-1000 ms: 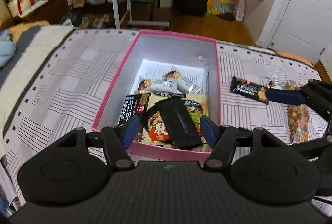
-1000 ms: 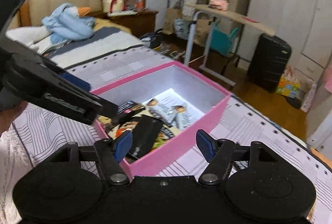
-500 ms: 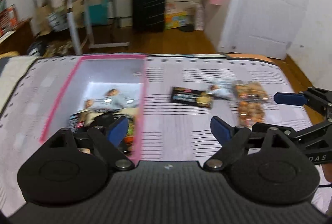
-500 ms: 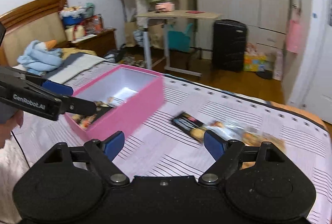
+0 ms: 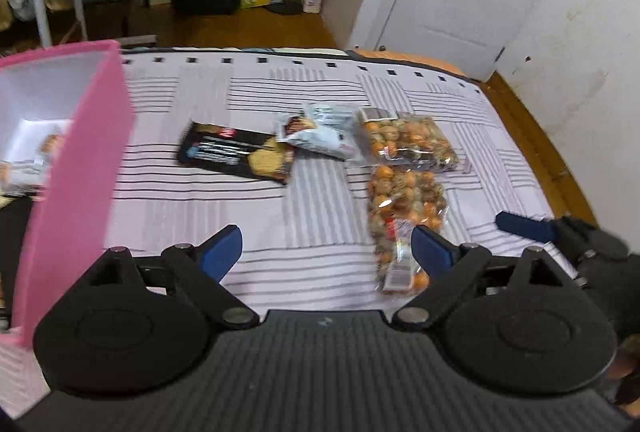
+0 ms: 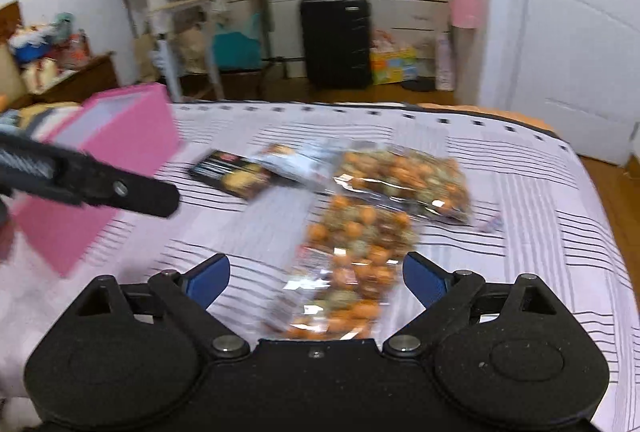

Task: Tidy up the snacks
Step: 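Move the left tool to the clear peanut bag and grasp its end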

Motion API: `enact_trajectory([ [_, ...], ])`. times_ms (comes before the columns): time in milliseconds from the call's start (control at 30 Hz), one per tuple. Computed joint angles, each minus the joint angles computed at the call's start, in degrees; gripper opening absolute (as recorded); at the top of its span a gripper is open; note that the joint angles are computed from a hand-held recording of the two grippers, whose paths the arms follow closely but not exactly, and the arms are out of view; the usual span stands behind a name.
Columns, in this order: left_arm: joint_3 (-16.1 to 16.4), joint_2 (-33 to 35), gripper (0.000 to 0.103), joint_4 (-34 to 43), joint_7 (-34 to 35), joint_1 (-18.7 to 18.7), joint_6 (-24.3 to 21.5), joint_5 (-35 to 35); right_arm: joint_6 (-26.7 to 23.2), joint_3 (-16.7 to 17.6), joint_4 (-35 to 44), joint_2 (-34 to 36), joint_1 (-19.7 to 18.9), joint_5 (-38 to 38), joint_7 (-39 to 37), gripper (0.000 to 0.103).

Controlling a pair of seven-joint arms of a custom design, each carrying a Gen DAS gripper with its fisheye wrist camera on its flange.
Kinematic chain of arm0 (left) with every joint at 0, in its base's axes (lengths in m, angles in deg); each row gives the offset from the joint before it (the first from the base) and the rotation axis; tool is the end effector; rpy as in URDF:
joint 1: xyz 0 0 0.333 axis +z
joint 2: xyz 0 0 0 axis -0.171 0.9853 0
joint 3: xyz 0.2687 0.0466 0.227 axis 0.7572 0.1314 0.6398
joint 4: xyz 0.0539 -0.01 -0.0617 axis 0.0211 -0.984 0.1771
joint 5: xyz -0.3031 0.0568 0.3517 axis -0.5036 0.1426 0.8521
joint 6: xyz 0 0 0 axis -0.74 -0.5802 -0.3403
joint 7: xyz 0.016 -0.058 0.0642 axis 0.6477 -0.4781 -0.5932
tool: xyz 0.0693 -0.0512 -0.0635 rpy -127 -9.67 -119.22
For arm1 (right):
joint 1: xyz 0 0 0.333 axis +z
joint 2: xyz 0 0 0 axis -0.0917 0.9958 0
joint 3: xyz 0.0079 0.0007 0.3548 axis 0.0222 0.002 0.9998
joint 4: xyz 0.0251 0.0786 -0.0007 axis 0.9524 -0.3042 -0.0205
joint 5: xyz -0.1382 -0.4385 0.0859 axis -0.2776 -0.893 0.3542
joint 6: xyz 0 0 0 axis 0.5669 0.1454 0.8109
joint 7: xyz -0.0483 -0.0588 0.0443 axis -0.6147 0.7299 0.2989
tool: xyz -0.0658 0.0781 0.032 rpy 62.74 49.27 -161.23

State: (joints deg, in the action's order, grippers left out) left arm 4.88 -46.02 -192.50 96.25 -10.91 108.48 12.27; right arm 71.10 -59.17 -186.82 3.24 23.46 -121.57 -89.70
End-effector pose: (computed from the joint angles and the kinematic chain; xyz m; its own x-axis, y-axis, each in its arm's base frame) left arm 0.6624 -0.1206 0.4722 -0.6777 -0.6836 0.2708 -0.6673 0.4170 -0.6171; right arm 0.5348 0.3912 0.4358 -0.2832 -0.9572 -0.0598 -0.6396 0.2350 -0.7319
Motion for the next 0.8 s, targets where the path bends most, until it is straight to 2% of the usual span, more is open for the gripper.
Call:
enact_trajectory([
  [33,-0.3,0.6,0.091,0.1,0.2,-0.2,0.3,-0.5,0.0,-0.3,-0.5,0.3,-0.3,-0.1,0.6,0.096],
  [133,-1.1,2.5,0.088,0.6,2.7,-0.6,0.1,-2.1,4.6,-1.2,-2.6,0.7,-1.5,0.8,3.0,0.096],
  [267,-2.1,5.0,0.081,1.7,3.4,-1.0,-0.9,-2.8,15.5,-2.7,-6.0,0.8,-3.5,0.3,8.9,0.097],
  [333,-2.4,6.6,0.077,2.8,2.1,-1.1,-2.4,-2.1,18.2,-3.4,-6.4,1.2,-3.6,-3.3,14.0,0.1],
  [433,-2.6,8.5,0.064,4.0,-4.1,-2.1,-2.4,2.1,19.1,-3.6,-6.1,1.7,-3.5,-7.3,18.4,0.102],
  [467,-2.8,9.2,0.062,4.5,-5.3,-2.0,-3.3,2.5,19.5,-3.7,-5.8,2.0,-3.5,-8.5,19.3,0.103],
  [533,-3.3,10.2,0.052,5.2,-6.1,-1.5,-5.5,2.2,19.6,-3.7,-5.0,2.8,-3.5,-9.1,18.9,0.103],
  [567,-3.6,10.3,0.051,5.2,-5.6,-1.2,-5.8,1.7,19.1,-3.7,-4.4,3.3,-3.4,-8.9,17.6,0.103],
  [633,-4.2,10.4,0.039,5.0,-3.4,-0.9,-6.2,0.7,16.8,-3.4,-3.0,4.4,-3.0,-7.0,13.2,0.103],
  [700,-4.4,10.9,0.032,5.4,-2.8,-1.1,-6.9,1.3,13.9,-3.3,-1.7,5.4,-2.4,-5.0,8.3,0.103],
  [800,-4.5,10.8,0.033,4.9,-2.8,-1.7,-5.4,2.1,9.8,-3.6,0.6,7.2,-1.1,-3.4,4.4,0.103],
])
